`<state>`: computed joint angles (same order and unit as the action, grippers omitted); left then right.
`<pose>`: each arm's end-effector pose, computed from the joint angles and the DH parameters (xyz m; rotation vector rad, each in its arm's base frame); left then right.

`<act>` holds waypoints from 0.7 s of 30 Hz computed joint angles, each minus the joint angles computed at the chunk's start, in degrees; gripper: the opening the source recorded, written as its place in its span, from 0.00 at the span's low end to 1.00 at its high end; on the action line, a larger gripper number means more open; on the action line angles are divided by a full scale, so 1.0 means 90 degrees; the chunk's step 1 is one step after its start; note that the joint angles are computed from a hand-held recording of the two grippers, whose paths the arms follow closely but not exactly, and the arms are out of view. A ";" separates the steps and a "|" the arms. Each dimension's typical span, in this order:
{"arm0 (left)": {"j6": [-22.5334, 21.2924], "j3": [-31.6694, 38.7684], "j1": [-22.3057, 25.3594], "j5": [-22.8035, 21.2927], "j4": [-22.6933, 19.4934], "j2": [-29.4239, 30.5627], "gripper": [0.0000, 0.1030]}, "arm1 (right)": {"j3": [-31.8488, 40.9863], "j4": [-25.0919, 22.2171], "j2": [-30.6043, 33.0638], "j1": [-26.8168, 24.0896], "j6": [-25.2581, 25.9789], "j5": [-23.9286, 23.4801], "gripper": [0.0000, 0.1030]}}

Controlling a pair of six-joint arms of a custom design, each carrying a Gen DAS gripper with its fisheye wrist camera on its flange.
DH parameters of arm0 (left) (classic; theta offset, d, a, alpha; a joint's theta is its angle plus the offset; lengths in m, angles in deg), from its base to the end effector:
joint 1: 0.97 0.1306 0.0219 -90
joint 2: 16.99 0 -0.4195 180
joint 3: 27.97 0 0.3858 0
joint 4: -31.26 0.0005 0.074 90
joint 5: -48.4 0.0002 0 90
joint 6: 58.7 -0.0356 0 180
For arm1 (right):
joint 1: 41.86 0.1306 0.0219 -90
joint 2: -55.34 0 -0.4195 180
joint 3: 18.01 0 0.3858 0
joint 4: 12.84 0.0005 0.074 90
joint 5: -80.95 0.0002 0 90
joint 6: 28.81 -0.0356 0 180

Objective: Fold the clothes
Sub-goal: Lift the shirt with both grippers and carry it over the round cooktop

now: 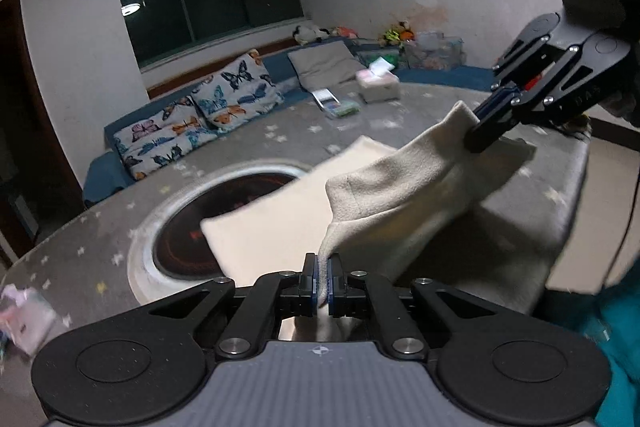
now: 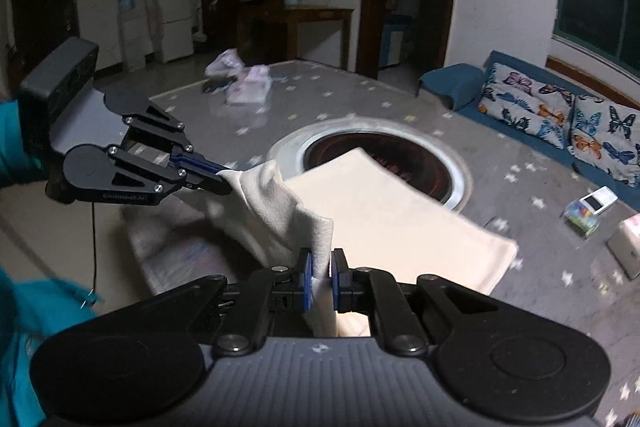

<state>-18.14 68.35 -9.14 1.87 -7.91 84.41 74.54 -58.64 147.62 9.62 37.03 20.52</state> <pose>0.5512 -0.1044 0.4379 1.3266 1.6767 -0.4731 0.3241 0.3782 0.4765 -0.2927 2.2229 0.0940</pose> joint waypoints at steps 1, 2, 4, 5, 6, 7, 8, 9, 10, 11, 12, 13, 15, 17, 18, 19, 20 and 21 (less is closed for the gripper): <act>0.0054 0.0111 -0.0043 -0.0013 0.0092 0.0074 0.05 | 0.0026 0.0018 0.0004 -0.0100 0.0040 -0.0028 0.08; 0.0105 0.0238 -0.0094 -0.0053 0.0138 0.0165 0.05 | 0.0053 0.0037 0.0009 -0.0199 0.0078 -0.0057 0.08; 0.0198 0.0512 -0.0194 -0.0142 0.0194 0.0359 0.05 | 0.0112 0.0076 0.0030 -0.0400 0.0160 -0.0120 0.08; 0.0211 0.0645 -0.0250 -0.0213 0.0216 0.0461 0.05 | 0.0145 0.0096 0.0052 -0.0502 0.0216 -0.0163 0.08; 0.0214 0.0780 -0.0307 -0.0289 0.0234 0.0564 0.05 | 0.0185 0.0106 0.0083 -0.0601 0.0280 -0.0207 0.08; 0.0225 0.0911 -0.0356 -0.0355 0.0235 0.0667 0.05 | 0.0226 0.0111 0.0113 -0.0698 0.0343 -0.0251 0.08; 0.0242 0.1072 -0.0411 -0.0428 0.0199 0.0788 0.05 | 0.0265 0.0110 0.0142 -0.0792 0.0404 -0.0299 0.08; 0.0254 0.1238 -0.0457 -0.0496 0.0152 0.0912 0.05 | 0.0309 0.0106 0.0179 -0.0886 0.0464 -0.0346 0.08; 0.0264 0.1408 -0.0499 -0.0563 0.0100 0.1037 0.05 | 0.0359 0.0099 0.0229 -0.0979 0.0521 -0.0393 0.08; 0.0265 0.1616 -0.0542 -0.0629 0.0018 0.1187 0.05 | 0.0405 0.0093 0.0279 -0.1069 0.0577 -0.0437 0.08; 0.0259 0.1823 -0.0586 -0.0692 -0.0068 0.1334 0.05 | 0.0445 0.0088 0.0327 -0.1153 0.0632 -0.0475 0.08; 0.0255 0.1979 -0.0630 -0.0766 -0.0109 0.1450 0.05 | 0.0487 0.0082 0.0377 -0.1237 0.0686 -0.0511 0.08; 0.0250 0.2324 -0.0722 -0.0929 -0.0220 0.1706 0.05 | 0.0576 0.0086 0.0503 -0.1430 0.0754 -0.0600 0.08; 0.0268 0.2683 -0.0799 -0.1072 -0.0411 0.1967 0.05 | 0.0638 0.0103 0.0612 -0.1604 0.0805 -0.0679 0.08; 0.0279 0.2868 -0.0835 -0.1141 -0.0513 0.2098 0.05 | 0.0662 0.0115 0.0665 -0.1683 0.0825 -0.0717 0.08; 0.0290 0.3006 -0.0867 -0.1206 -0.0574 0.2205 0.05 | 0.0682 0.0129 0.0721 -0.1758 0.0839 -0.0755 0.08; 0.0301 0.3136 -0.0897 -0.1271 -0.0628 0.2308 0.05 | 0.0706 0.0142 0.0780 -0.1831 0.0852 -0.0793 0.08; 0.0312 0.3269 -0.0927 -0.1335 -0.0684 0.2412 0.05 | 0.0716 0.0159 0.0830 -0.1899 0.0862 -0.0818 0.08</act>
